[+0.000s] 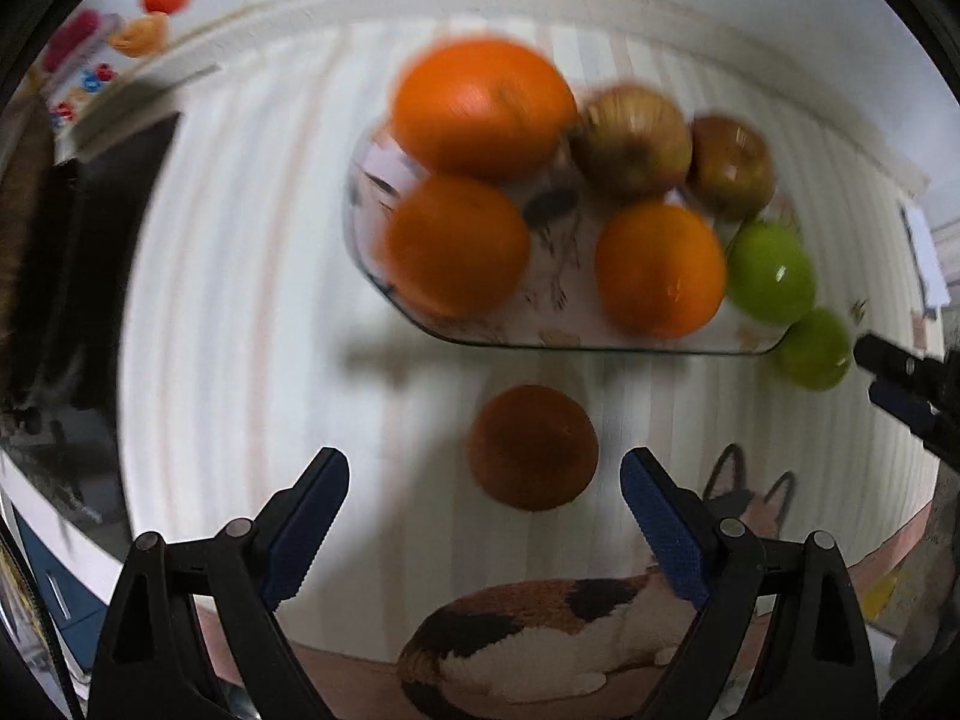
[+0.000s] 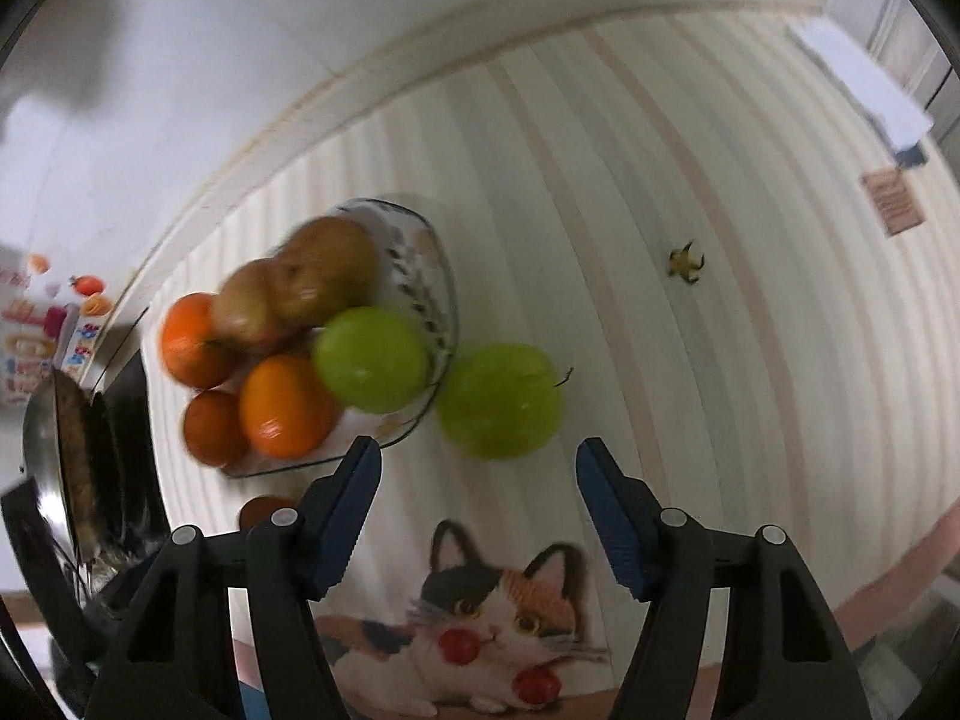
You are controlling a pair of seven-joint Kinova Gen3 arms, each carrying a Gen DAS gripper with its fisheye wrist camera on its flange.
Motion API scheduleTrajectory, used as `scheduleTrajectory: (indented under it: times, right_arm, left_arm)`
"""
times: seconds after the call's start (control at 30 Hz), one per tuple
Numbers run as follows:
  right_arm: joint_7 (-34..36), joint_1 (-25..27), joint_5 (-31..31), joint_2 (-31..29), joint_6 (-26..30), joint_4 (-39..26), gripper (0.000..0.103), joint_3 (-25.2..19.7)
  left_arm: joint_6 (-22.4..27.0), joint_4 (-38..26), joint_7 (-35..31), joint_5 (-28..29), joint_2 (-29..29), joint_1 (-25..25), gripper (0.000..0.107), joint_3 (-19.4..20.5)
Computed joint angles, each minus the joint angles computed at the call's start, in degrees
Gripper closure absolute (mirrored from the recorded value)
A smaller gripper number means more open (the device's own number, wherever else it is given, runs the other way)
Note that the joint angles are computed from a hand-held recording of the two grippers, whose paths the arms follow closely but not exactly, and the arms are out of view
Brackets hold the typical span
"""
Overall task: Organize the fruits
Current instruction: 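Grasp the dark orange with the left tool while the right tool grasps the other green apple, then carry the dark orange with the left tool toward the plate while the right tool carries the green apple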
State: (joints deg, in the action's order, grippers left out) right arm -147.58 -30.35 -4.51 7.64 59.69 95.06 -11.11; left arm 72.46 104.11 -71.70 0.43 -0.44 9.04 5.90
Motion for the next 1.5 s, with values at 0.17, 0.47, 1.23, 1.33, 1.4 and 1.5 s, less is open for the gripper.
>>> scheduleTrajectory:
  times: [0.17, 0.47, 1.23, 1.33, 1.4, 1.5]
  right_arm:
    - [6.62, 4.64, -8.94, 2.42, -7.31, 5.82, 0.033, 0.85]
    - [9.48, 3.87, -9.93, 3.06, -10.30, 7.83, 0.041, 0.34]
    - [10.24, 0.63, -5.82, -0.20, -5.70, 1.72, 0.041, -0.25]
    - [12.26, 2.14, -4.67, 3.04, -3.56, -4.21, 0.041, 0.86]
    - [13.50, 2.88, -4.85, 5.33, -2.31, -7.03, 0.041, 1.22]
    - [14.01, 2.73, -3.93, 8.79, 0.13, -10.89, 0.041, 1.75]
  left_arm:
    - [-3.11, 1.51, 0.12, 0.31, 4.30, 1.14, 0.023, 0.57]
    - [-6.36, 4.72, 0.06, 0.15, 3.21, 2.53, 0.054, 0.59]
    - [-0.86, -5.25, -6.97, 9.40, -2.05, -4.70, 0.055, -2.84]
    - [-0.88, -10.27, -6.40, 7.80, 2.15, -4.51, 0.055, -2.11]
    - [-1.11, -13.01, -7.36, 7.86, 6.13, -4.91, 0.055, -2.27]
    - [-0.34, -14.70, -6.83, 5.95, 8.64, -3.82, 0.055, -1.82]
